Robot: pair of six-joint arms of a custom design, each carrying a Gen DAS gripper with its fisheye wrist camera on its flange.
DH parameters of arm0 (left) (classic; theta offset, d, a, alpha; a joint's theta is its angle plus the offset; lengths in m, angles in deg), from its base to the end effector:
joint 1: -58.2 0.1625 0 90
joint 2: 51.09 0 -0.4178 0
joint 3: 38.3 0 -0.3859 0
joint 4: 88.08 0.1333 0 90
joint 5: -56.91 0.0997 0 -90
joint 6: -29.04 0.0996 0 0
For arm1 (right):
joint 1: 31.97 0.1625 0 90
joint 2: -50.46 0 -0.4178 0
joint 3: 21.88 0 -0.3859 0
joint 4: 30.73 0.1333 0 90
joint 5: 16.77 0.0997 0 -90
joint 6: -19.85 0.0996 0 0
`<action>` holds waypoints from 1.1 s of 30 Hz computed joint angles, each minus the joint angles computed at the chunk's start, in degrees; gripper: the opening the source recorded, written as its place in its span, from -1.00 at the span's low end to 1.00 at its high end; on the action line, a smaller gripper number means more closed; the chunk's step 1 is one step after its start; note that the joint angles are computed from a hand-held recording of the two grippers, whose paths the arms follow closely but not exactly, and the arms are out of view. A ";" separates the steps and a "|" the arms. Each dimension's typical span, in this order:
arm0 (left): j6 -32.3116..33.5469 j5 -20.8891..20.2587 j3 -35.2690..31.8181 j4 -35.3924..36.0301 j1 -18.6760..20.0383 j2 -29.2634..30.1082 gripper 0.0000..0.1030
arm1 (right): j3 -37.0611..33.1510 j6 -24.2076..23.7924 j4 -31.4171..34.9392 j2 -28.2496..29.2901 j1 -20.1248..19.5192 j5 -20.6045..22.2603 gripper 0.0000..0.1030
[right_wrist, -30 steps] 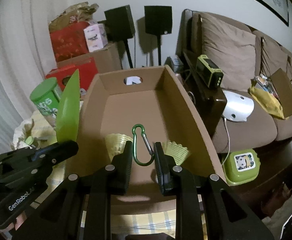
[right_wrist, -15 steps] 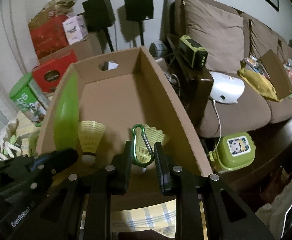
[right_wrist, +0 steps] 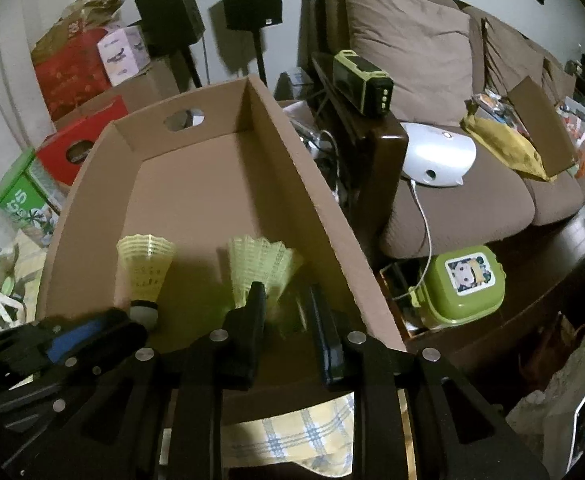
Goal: Organize objects
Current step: 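Open the left tool into the box while the right tool releases the green holder, then withdraw both tools from the box back over the table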
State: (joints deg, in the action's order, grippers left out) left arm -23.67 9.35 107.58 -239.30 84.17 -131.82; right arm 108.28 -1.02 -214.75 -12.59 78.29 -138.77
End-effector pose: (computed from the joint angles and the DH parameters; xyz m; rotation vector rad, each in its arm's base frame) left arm -0.2034 -0.3221 0.1445 0.2888 2.5649 -0.8068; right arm 0.2371 -0.4098 0.1492 0.7234 -2.4205 0.5991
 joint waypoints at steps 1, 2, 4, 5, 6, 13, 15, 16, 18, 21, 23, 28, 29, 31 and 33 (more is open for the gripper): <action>-0.64 0.30 0.10 0.86 -0.19 -0.72 -0.60 | 0.11 -0.30 -0.64 0.05 0.17 -0.28 -0.30; -1.15 0.45 0.18 1.20 -0.31 -1.11 -0.59 | 0.10 -0.29 -0.95 0.10 0.34 -0.62 -0.28; -1.97 0.77 0.57 1.71 -0.54 -2.51 -0.44 | 0.14 -0.18 -1.00 -0.21 0.39 -0.37 -0.28; -2.40 1.37 0.48 2.42 -0.68 -3.14 -0.39 | 0.17 -0.07 -0.99 -0.41 0.45 -0.21 -0.27; -3.08 2.00 0.55 3.45 -1.03 -3.84 -0.25 | 0.17 -0.04 -1.04 -0.49 0.54 -0.19 -0.26; -8.60 5.91 0.81 13.27 -3.94 -10.64 0.24 | 0.41 0.23 -0.99 -1.30 1.69 0.99 0.03; -9.57 6.91 0.75 15.88 -4.58 -12.13 0.35 | 0.39 0.43 -1.00 -1.41 2.13 1.15 0.08; -10.18 7.36 0.77 17.36 -4.88 -13.17 0.42 | 0.42 0.34 -1.16 -1.53 2.40 1.25 0.12; -11.56 8.17 0.75 20.26 -5.39 -15.05 0.44 | 0.53 0.22 -1.65 -1.54 2.81 1.34 0.18; -13.71 8.73 0.28 25.12 -5.66 -17.42 0.46 | 0.66 0.20 -1.99 -1.77 3.52 1.71 0.25; -15.54 8.88 -0.19 28.89 -5.54 -18.89 0.52 | 0.84 0.52 -1.78 -2.14 3.98 2.36 0.28; -20.67 9.41 0.04 36.14 -6.00 -23.32 0.67 | 1.18 0.32 -1.79 -2.21 5.55 3.55 0.43; -21.95 9.63 -0.03 38.08 -6.26 -24.28 0.69 | 1.27 0.38 -1.57 -2.28 5.85 4.05 0.46; -24.06 9.88 -0.25 41.36 -6.81 -25.88 0.72 | 1.35 0.47 -1.58 -2.17 6.39 4.39 0.53; -26.96 10.29 -0.47 45.77 -7.70 -27.92 0.79 | 1.32 0.56 -1.30 -1.96 7.00 4.70 0.58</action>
